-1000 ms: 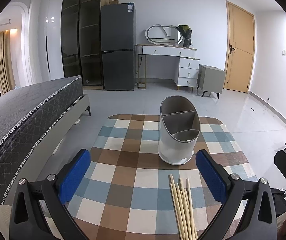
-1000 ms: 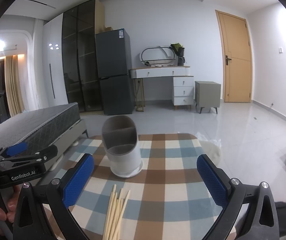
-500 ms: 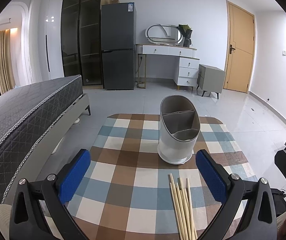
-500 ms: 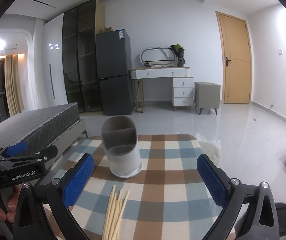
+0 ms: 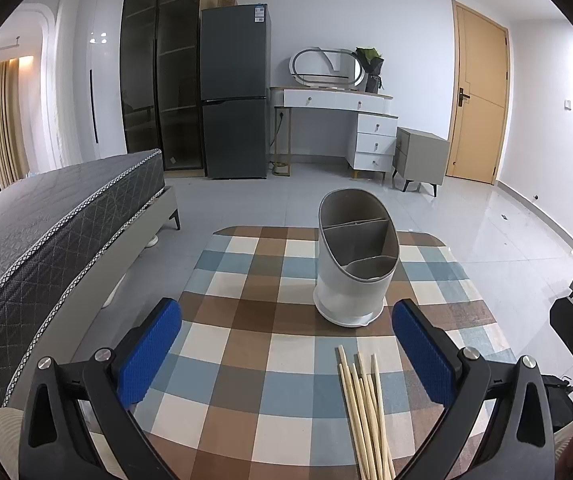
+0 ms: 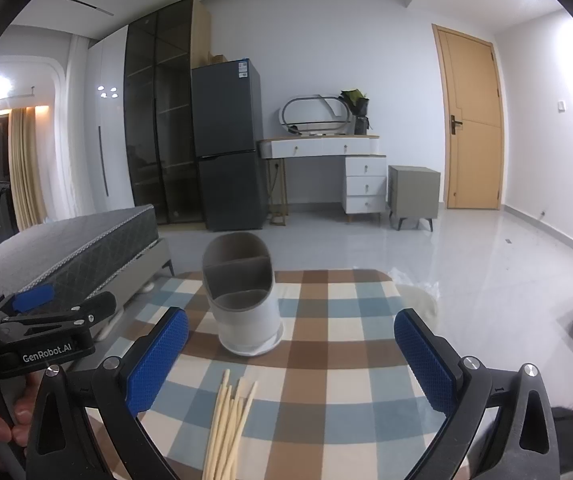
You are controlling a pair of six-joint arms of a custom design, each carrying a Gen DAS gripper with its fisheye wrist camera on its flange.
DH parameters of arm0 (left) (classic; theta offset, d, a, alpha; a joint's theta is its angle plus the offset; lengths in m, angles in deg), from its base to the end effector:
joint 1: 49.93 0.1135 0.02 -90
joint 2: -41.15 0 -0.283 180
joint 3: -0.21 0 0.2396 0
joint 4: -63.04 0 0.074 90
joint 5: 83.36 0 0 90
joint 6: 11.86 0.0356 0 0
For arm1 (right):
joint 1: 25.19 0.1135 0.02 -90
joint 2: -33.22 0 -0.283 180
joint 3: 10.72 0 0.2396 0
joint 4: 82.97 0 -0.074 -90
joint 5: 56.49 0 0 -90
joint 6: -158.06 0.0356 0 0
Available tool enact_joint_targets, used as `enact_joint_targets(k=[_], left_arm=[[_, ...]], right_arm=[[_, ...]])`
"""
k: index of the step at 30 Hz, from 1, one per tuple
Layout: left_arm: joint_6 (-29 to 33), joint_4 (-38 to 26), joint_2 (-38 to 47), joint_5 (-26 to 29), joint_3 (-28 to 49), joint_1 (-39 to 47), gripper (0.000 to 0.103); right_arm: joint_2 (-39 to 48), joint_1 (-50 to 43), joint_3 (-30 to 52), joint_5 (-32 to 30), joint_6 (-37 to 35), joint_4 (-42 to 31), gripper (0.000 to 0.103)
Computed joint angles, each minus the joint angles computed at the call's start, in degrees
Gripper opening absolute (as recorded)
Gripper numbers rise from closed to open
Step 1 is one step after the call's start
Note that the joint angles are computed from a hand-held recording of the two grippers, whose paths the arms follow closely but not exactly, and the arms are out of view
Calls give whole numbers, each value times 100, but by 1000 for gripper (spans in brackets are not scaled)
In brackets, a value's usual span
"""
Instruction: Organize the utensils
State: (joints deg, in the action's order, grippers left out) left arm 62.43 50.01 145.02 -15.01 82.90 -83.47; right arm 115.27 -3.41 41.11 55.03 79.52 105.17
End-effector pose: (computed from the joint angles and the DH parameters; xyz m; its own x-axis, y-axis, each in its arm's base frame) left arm 0.3405 -0.2100 0.2415 -0.5213 0.0436 -0.8523 0.1227 0.9922 -0.0242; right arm 0.2715 0.0944 0.2329 -0.3480 0.0600 -0.9356 0.0404 0.9980 0.0490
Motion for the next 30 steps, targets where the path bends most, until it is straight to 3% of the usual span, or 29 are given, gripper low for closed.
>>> enact_joint_targets(k=[21,26,30], left_arm=[[-81,-200,186,156,174,102,102],[-136,-521,454,356,452,213,102],[-302,-965,818,585,891,420,102]], right_arm=[[217,9,171,-81,60,-159,103],[545,-129,464,-440,223,-527,103],[1191,-382,1079,-1063,404,-1159,103]])
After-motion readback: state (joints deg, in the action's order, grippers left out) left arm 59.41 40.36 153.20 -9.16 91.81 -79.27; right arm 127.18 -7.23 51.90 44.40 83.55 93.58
